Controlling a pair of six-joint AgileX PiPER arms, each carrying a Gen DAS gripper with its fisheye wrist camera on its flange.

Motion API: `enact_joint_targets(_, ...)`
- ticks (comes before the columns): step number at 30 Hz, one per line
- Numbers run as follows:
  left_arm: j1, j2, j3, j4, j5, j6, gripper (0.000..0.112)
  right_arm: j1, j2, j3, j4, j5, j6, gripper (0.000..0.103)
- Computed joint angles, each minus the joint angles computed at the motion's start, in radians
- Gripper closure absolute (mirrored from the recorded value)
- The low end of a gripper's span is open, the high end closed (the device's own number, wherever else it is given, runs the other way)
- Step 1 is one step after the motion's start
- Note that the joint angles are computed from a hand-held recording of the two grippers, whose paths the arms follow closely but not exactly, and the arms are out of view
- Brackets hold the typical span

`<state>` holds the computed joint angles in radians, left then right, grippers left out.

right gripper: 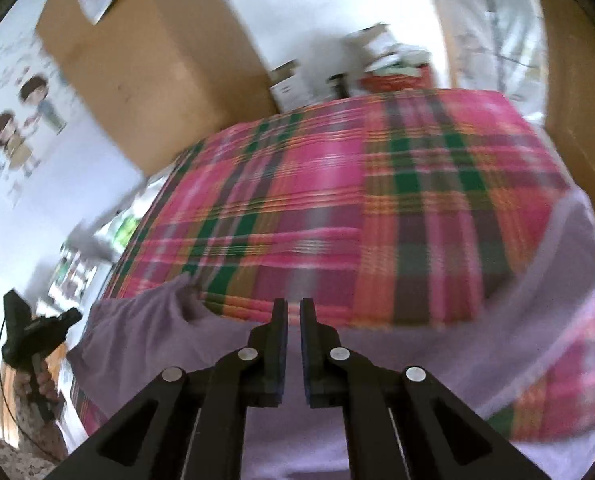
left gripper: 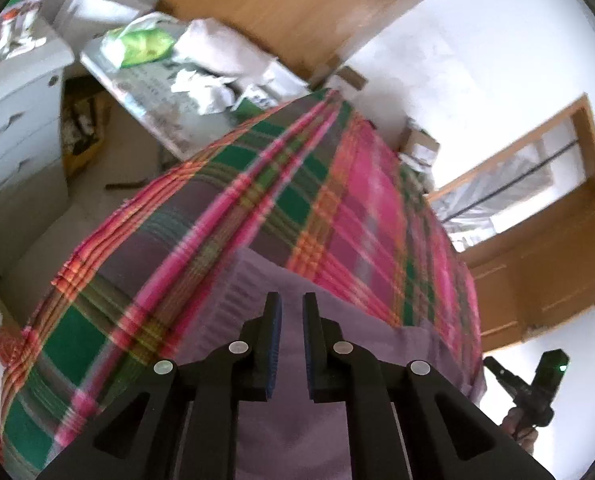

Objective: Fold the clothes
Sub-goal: 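Spread the blanket with the left gripper while the right gripper holds its fold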

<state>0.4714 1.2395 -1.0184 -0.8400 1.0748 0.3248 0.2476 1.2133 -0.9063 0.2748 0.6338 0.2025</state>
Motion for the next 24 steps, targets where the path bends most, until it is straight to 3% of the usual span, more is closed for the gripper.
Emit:
enact_joint_targets(5, -0.083, -0.075, 0.007, 0.012, 0.014, 0.014, 0.099, -0.068, -0.182, 0.113, -0.123, 0.101, 0.129, 0.095)
enact_joint_targets(9, -0.218, -0.124, 0.018, 0.049, 0.002, 0.02, 0.099, -0.144, -0.214, 0.132, -0.096, 0.136, 0.077, 0.076)
enact_joint_targets(11, -0.291, -0.144, 0.031, 0.056, -0.003, 0.023, 0.099, -0.186, -0.221, 0.138, -0.072, 0.147, 0.04, 0.075)
enact_joint_targets(21, -0.77, -0.177, 0.078, 0.218, -0.111, -0.107, 0.098, -0.207, -0.066, 0.111, -0.087, 0.054, 0.096, 0.073)
enact_joint_targets(24, -0.893, -0.177, 0.072, 0.289, -0.142, -0.169, 0.08, -0.223, -0.02, 0.086, -0.131, 0.05, 0.141, 0.072)
